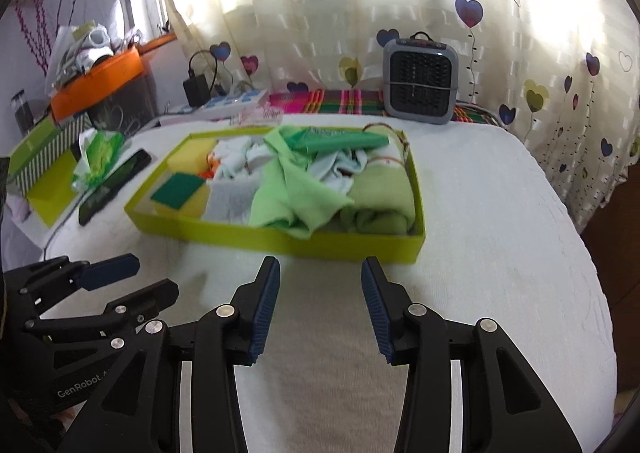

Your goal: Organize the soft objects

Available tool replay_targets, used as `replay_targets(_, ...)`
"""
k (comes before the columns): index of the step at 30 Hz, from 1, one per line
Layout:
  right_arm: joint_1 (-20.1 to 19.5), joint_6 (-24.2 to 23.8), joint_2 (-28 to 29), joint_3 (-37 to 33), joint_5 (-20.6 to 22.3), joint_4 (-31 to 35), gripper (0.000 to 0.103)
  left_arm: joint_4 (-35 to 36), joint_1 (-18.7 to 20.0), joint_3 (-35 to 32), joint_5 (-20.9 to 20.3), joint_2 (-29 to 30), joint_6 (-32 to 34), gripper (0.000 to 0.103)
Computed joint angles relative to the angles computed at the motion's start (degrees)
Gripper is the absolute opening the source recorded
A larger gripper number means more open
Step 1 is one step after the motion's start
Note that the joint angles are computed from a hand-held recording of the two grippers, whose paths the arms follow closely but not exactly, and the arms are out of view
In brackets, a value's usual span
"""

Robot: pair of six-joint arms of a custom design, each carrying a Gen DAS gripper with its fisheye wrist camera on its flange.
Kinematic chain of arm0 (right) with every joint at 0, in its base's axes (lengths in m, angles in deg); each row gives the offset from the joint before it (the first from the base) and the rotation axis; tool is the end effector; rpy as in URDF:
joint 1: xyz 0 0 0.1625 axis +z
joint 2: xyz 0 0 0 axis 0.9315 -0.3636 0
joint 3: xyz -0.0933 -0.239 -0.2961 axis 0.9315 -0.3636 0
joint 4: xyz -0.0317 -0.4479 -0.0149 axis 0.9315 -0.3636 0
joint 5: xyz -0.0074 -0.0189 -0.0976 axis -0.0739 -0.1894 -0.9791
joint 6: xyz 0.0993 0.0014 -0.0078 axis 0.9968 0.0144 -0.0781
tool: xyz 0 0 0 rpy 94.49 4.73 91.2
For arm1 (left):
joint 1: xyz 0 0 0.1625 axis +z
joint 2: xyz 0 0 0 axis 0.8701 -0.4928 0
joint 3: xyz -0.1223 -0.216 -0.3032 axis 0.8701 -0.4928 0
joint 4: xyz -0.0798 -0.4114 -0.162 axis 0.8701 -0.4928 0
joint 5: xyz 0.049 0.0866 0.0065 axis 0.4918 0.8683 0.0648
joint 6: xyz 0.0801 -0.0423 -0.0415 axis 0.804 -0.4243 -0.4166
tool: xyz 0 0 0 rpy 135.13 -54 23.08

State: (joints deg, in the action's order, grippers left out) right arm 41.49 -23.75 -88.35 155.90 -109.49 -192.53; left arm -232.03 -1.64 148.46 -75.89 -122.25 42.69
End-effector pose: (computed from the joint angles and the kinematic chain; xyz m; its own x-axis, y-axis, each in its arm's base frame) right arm 0.2609 -0.5173 0.0304 -0.7527 -0.0027 0.6584 -0.4874 0.6745 -0.5544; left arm -0.1071 -0.5552 0.1789 -0.6780 0.3553 -0.6435 0.6267 0.7369 -0.2535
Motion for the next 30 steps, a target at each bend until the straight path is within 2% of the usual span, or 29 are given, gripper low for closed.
replay_targets(4, 0.1, 2.1, 0.2, 0.7, -1.9, 2.4, 0.045, 0.0, 0.1, 1.5, 0.6, -0.7, -1.1, 0.049)
replay_targets(14, 0.7, 4.5, 1.6, 1.9, -6.4, 3.2, 0.06, -1.7, 0.1, 3.2, 3.8, -0.7, -2.2, 0.049)
replay_targets(20, 0.4, 6.7, 1.3, 2.2, -7.6, 4.7, 0.061, -4.0, -0.1, 4.0, 4.9, 0.0, -1.0, 0.05)
replay_targets(23, 0.2, 7.9, 1.0, 2.4, -8.1, 5.3, 0.068, -5.1, 0.1, 4.1, 4.6, 0.2, -1.1, 0.052)
replay_targets(30, -0.1, 8.5, 0.8, 2.6, -7.4, 5.7, 0.07, -6.8, -0.1, 4.4, 5.1, 0.7, -1.0, 0.053)
